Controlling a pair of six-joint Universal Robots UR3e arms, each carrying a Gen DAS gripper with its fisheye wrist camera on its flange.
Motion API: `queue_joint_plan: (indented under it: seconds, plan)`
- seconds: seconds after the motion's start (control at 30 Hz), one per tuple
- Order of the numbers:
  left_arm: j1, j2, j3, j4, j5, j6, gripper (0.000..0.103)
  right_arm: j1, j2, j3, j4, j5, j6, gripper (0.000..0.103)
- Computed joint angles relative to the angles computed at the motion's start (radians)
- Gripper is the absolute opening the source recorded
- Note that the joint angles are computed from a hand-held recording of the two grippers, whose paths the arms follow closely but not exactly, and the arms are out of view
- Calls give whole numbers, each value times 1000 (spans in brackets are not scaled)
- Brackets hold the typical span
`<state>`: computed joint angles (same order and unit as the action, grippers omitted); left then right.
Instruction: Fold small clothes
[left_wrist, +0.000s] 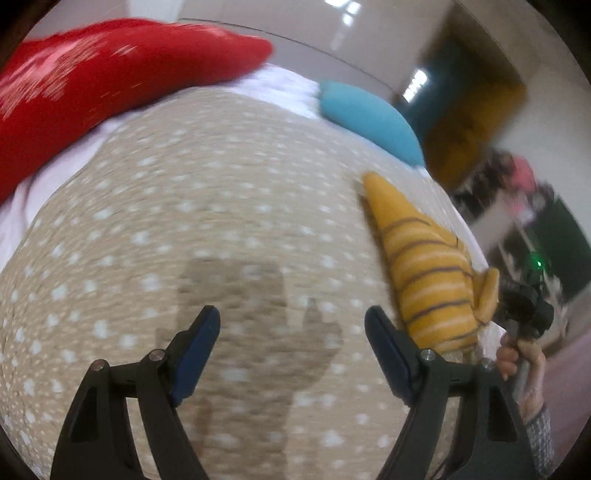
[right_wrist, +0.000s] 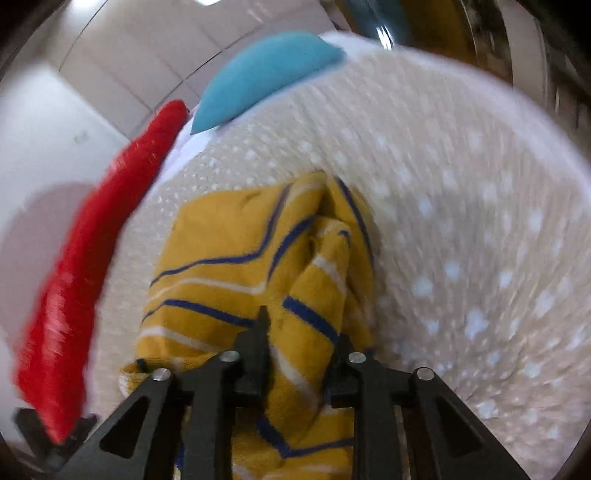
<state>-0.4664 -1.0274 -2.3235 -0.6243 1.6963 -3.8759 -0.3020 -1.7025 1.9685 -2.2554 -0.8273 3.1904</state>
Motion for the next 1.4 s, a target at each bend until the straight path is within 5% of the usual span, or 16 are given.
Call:
queue_joint_plan:
  seconds: [0.1,0.23,0.37,0.5,0.53,0.57,0.63,0.7,0.83,1.03,1.13,1.23,1.4]
  plan:
    - [-103,-161,113,25,46,-46,80,-120,-112,43,105,39,-62,60]
    - [-191,-308,219,31,85,-91,80,-247,-284,7,289,80,-240,60]
    - [-238,-409,297,26,98,-117,80,-281,-391,-44,546,206,-482,72]
    - [-272,-471,370,7,106,-135,80,-153,-426,43,381,176,-486,73]
    - [-294,-496,408,-9,127,-138,80,-101,-390,52,345,160,-496,70]
    - [-305,-510,428,-18,138,-138,80,-72,-370,65,336,148,-508,43]
    - [-330,-534,479,-56,157,-136,80,-28,-318,64,347,86,-511,9]
    - [-341,-537,496,-69,160,-131,80,-84,-365,94,417,78,-543,8]
    - [-325,-546,493,-53,141,-106,83,-380,-504,155,812,91,-802,8]
    - [-230,-695,554,27,-25,-56,83,-422,-472,232,817,120,-831,11]
    - [-244,-809,666,0,-12,-4,83,-433,-476,274,791,147,-827,20]
    - [-260,-913,771,-98,15,16,84,-515,-494,299,924,187,-968,22]
    - [-252,-881,685,-14,-9,1,84,-632,-509,337,1107,215,-1182,23]
